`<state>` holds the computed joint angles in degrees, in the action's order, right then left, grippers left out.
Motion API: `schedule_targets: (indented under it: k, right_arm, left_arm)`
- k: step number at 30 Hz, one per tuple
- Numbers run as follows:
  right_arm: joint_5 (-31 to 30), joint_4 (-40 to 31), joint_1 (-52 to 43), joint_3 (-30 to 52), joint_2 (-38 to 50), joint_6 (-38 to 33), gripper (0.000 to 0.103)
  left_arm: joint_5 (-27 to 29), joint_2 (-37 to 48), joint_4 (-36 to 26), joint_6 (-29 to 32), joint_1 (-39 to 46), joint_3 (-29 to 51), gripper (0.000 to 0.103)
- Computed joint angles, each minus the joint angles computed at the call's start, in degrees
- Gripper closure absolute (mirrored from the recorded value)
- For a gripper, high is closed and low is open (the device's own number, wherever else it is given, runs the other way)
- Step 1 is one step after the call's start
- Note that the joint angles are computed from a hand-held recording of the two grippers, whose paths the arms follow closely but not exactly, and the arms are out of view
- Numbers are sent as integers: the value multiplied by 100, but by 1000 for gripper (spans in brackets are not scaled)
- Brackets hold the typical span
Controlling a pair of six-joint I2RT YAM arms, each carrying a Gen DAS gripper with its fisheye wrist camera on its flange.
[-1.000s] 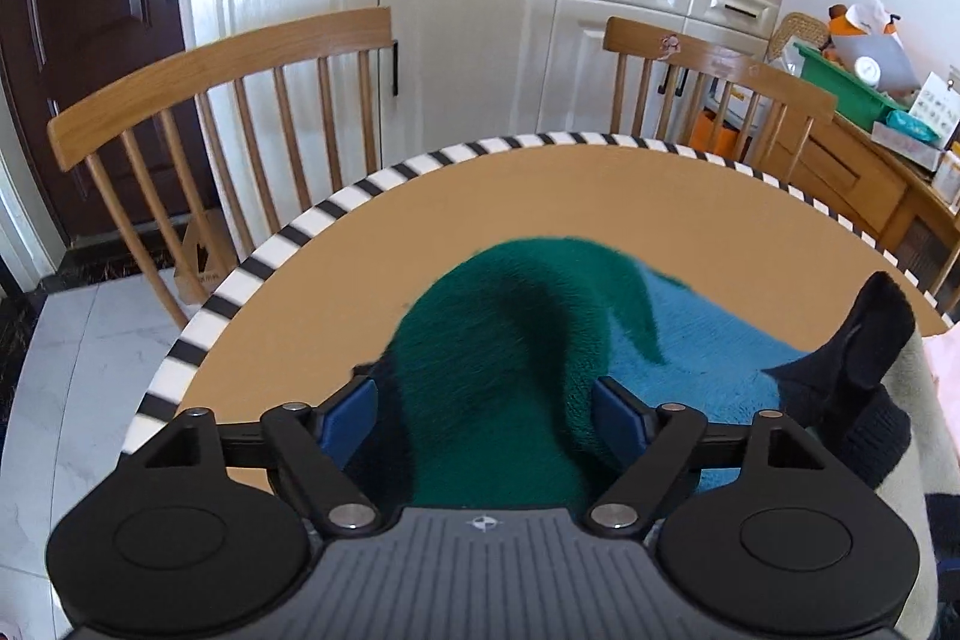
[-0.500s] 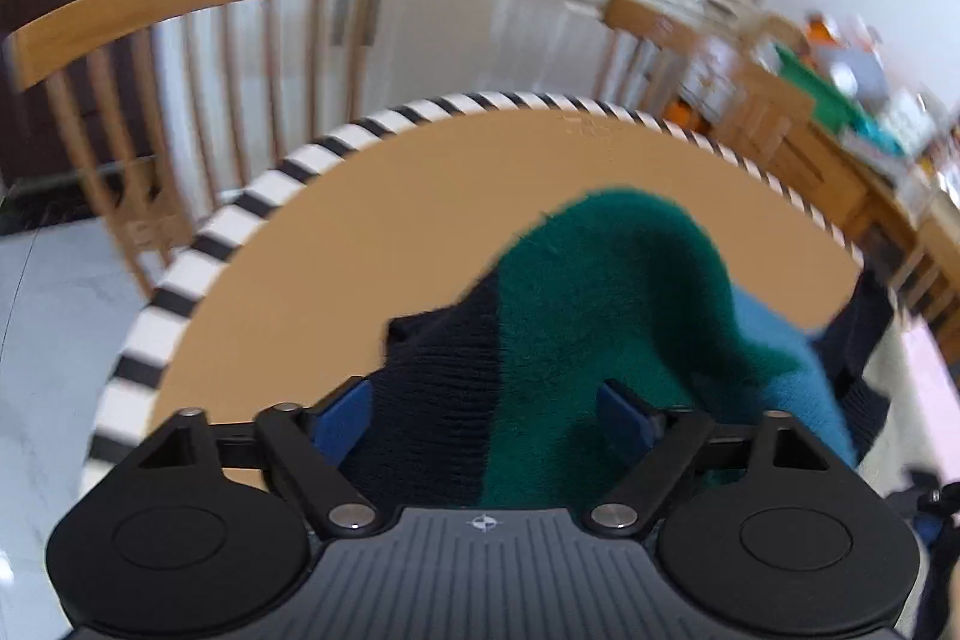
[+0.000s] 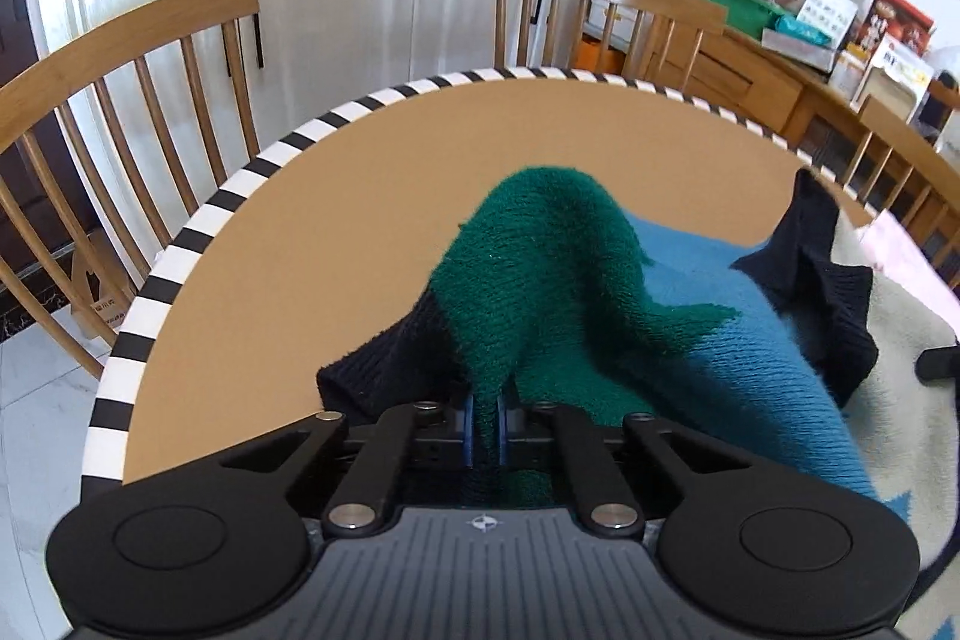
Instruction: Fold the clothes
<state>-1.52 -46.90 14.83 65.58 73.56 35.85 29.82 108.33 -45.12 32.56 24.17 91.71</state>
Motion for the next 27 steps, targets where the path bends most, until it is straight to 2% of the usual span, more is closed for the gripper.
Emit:
schedule_targets:
  k: [5, 7, 10, 12, 15, 18, 20, 21, 23, 24, 25, 26, 27]
  right_arm:
    - [224, -292, -89, 261, -177, -337, 90]
    - [50, -253, -239, 350, -214, -425, 95]
    - [-49, -305, -375, 724, -81, -584, 96]
    - [10, -340, -435, 1078, 20, -757, 96]
    - [-2, -460, -650, 1878, 237, -1072, 96]
    - [-63, -795, -934, 3110, 809, -1555, 96]
    - [109, -1039, -1049, 4082, 1440, -1971, 96]
    - [250, -1153, -1092, 4602, 1833, -2172, 96]
    - [475, -1256, -1208, 5542, 2672, -2420, 96]
    - [533, -1388, -1284, 6089, 3193, -2494, 95]
    - [584, -1545, -1354, 6656, 3750, -2502, 91]
    - [641, -1759, -1421, 7296, 4389, -2406, 76]
    - [838, -1959, -1437, 7763, 4887, -2258, 66]
  left_arm:
    - [314, -70, -500, 191, 217, 250, 96]
    - [459, -112, -661, 220, 297, 328, 96]
    - [690, -220, -530, -129, 342, 393, 97]
    - [942, -284, -677, -395, 463, 637, 97]
    - [1418, -329, -1056, -790, 664, 1225, 97]
    - [1575, -239, -1210, -1341, 636, 2096, 97]
    - [1630, -88, -1322, -1735, 600, 2809, 97]
    - [1493, 73, -1345, -1931, 510, 3195, 96]
    - [865, 580, -1245, -2276, 147, 3933, 95]
    - [441, 988, -1322, -2331, -83, 4456, 87]
    - [-50, 1400, -1291, -2420, -334, 4872, 72]
    - [-474, 1742, -1149, -2544, -534, 5104, 65]
    - [-852, 2033, -997, -2675, -692, 5255, 61]
